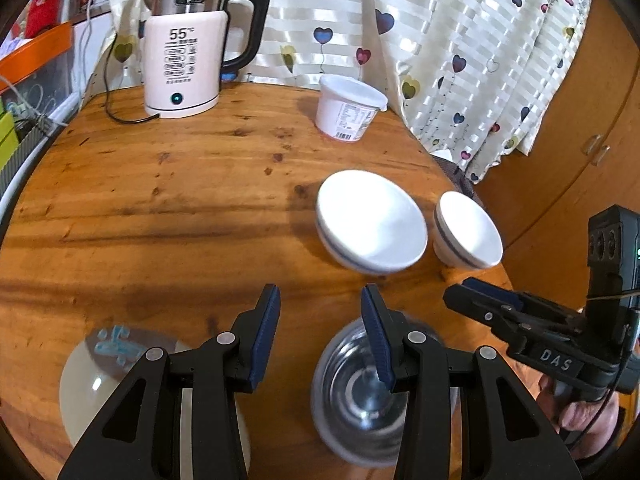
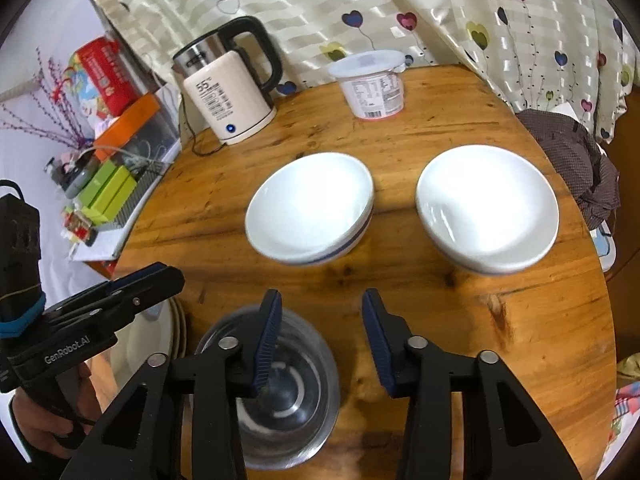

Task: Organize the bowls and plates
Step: 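Grasp the rim of a white blue-rimmed bowl with the right tool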

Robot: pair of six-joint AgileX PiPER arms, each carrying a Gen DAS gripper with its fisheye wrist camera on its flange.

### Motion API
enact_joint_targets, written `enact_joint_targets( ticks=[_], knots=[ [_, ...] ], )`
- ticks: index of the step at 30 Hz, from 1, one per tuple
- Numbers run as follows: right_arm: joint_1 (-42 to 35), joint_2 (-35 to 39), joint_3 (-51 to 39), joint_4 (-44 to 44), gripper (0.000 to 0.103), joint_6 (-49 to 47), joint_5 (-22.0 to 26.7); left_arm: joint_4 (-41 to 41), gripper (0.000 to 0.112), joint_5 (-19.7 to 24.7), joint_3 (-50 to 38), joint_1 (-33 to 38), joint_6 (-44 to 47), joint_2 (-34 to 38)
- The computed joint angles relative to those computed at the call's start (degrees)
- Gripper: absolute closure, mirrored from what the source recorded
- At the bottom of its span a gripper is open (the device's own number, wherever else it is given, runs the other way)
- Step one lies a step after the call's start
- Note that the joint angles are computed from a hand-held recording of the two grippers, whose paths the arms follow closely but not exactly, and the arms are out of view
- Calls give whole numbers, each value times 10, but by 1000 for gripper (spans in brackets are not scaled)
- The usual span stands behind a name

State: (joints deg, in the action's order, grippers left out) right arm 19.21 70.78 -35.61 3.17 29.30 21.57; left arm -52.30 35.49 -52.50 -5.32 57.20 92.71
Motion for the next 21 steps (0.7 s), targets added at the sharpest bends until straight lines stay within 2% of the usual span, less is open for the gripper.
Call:
enact_joint_targets(
  ticks=[3,7,12,21],
  knots=[
    [-19,17,-9,29,72,-35,-8,9,69,-1,-32,-15,-28,29],
    [-43,42,-19,78,75,-89,-19,14,69,4,-62,-27,-48,56],
    [-66,67,-32,134,77,-149,-28,8,69,11,-94,-37,-51,88],
    [-90,103,-51,175,81,-196,-37,13,69,18,-141,-52,-77,139]
  ],
)
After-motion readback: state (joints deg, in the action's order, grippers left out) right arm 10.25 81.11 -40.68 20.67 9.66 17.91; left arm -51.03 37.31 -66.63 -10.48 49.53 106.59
